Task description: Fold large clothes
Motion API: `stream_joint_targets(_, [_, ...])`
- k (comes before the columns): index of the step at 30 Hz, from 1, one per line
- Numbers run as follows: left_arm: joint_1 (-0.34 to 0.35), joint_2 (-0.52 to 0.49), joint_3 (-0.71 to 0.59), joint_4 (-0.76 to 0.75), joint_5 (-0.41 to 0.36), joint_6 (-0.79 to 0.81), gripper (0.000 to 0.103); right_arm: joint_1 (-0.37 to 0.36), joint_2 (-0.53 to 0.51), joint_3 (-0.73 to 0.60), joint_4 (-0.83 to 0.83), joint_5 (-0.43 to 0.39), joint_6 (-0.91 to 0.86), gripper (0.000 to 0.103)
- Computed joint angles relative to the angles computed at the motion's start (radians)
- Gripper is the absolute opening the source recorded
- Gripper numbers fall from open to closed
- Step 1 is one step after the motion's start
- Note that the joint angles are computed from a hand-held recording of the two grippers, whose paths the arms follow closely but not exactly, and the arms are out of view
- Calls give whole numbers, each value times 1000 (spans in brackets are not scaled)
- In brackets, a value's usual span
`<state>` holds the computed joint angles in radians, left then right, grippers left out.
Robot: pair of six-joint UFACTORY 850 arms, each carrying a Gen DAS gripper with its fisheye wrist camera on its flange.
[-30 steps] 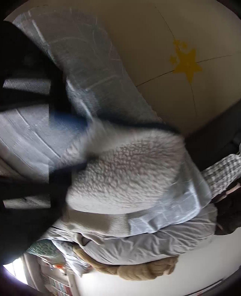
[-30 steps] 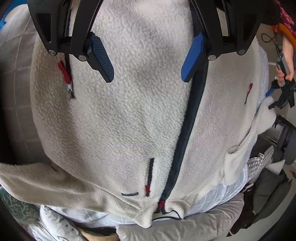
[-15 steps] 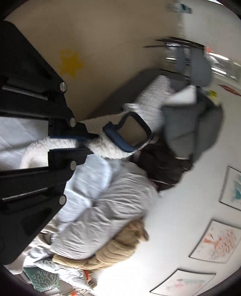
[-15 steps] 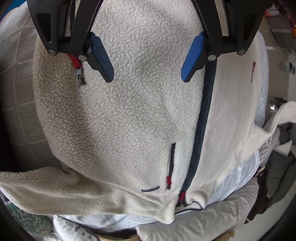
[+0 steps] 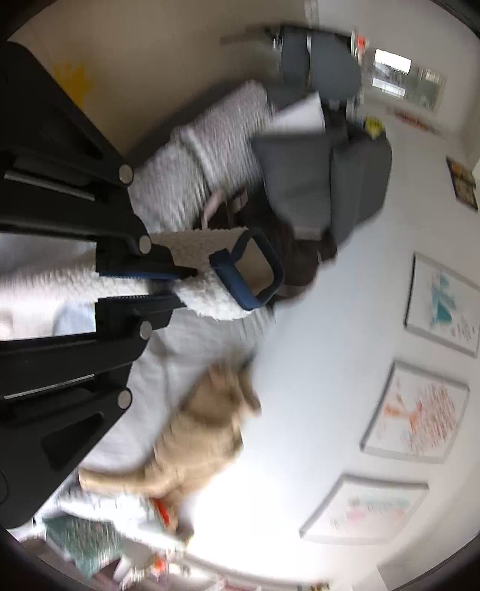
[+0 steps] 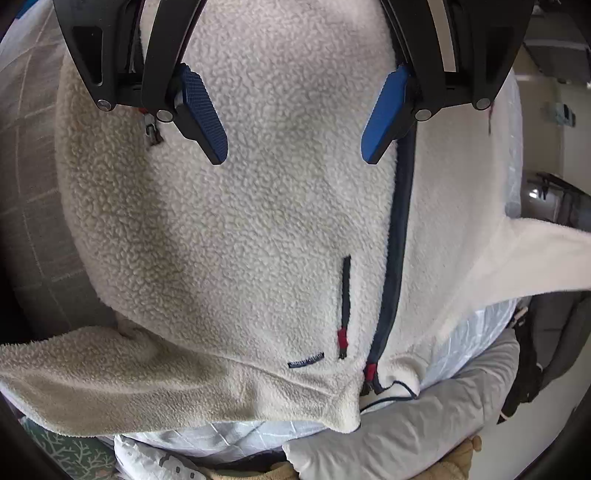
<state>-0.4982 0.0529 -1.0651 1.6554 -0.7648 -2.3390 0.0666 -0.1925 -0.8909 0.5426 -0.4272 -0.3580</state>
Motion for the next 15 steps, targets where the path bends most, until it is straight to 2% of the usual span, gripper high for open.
stream_joint_targets(5, [-89,-101,-148,65,96,21,8,0,-6,-11,98,7,-95,77])
stream_joint_targets(9, [-160,-201,-250,69,206,68,8,-1,-8,-17,145,10,-152,77])
stream_joint_targets(15, [-234,-434,-472,-124,374,284,8,-25,-11,-23,245,-12,-238,77])
